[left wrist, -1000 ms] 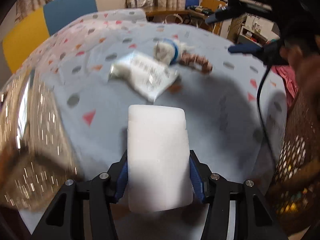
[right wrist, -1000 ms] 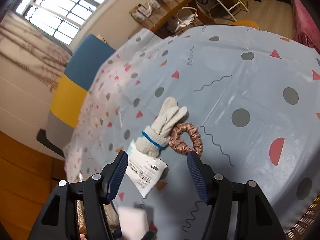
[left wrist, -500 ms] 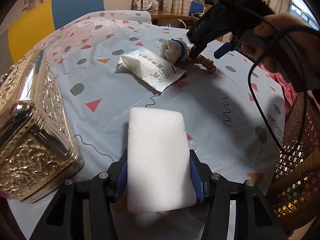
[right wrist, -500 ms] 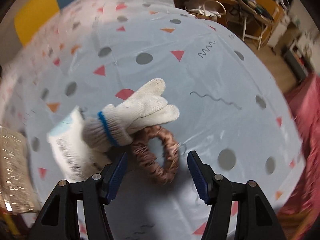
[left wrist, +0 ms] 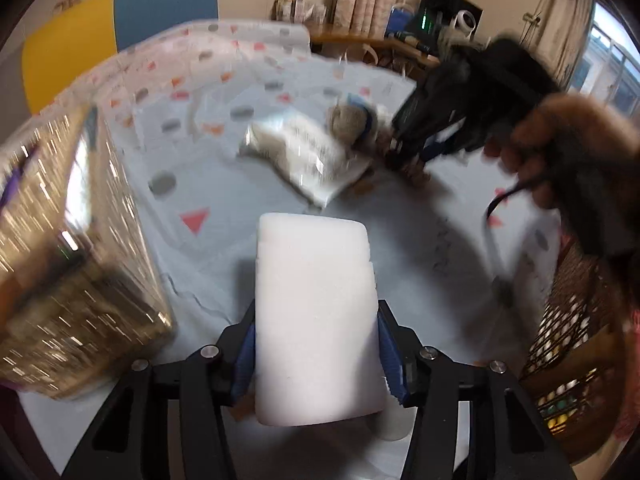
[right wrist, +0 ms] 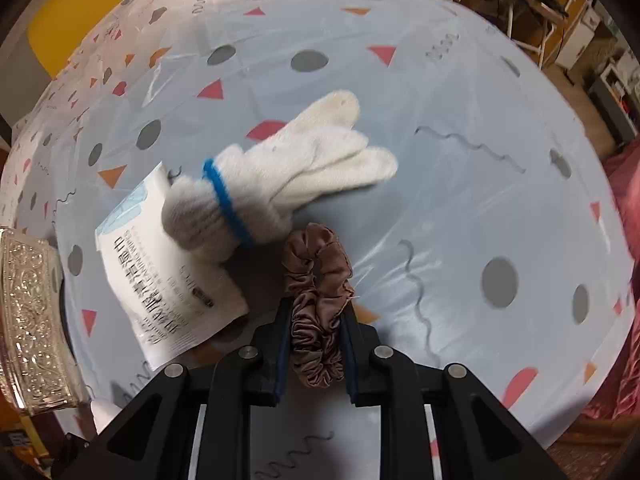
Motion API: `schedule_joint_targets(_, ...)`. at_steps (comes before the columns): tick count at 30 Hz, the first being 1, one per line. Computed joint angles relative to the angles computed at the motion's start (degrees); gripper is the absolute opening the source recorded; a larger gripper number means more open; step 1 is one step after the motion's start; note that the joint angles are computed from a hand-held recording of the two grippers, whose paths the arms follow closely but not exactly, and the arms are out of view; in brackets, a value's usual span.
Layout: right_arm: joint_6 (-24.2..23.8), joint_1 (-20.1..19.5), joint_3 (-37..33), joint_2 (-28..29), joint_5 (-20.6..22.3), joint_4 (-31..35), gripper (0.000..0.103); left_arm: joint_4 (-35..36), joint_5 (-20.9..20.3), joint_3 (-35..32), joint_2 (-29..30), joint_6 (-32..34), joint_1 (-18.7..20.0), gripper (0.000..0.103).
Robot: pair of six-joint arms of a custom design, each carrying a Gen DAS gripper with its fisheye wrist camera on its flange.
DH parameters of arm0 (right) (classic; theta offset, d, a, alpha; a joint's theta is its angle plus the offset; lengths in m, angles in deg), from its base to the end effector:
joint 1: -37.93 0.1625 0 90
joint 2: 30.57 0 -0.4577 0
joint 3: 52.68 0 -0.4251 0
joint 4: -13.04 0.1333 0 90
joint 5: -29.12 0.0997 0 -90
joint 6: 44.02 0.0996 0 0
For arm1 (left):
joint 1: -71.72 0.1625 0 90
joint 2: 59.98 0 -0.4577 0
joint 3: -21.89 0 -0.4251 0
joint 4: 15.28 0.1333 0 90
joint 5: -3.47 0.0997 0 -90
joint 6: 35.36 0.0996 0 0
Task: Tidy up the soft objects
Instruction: 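Grasp the brown satin scrunchie with the right tool while the left tool holds the sponge block, then carry the sponge block to the gold tray with the left tool and release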
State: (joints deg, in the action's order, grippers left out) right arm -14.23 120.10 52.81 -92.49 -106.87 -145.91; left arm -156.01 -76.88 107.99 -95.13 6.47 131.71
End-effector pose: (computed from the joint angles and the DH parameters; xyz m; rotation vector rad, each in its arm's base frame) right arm -0.0265 -0.6456 0.2535 -0.9672 -2.1452 0.7071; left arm -0.2409 -0.7170 -0.0027 1.7453 2.4084 0.0315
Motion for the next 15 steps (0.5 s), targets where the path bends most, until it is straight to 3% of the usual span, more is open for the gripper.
schedule_joint_targets(7,1.86,-1.69,6.03,-2.52,3.83,-11.51,0.023,0.62,-3.41,-4.98,0.16,-2.58,-2.47,0.054)
schedule_joint_targets(15,0.85,-3.43,8.60,-4.73,6.44,-15.92,0.025,2.44,-2.19,-21.54,6.01,-10.64,-2.84,0.054)
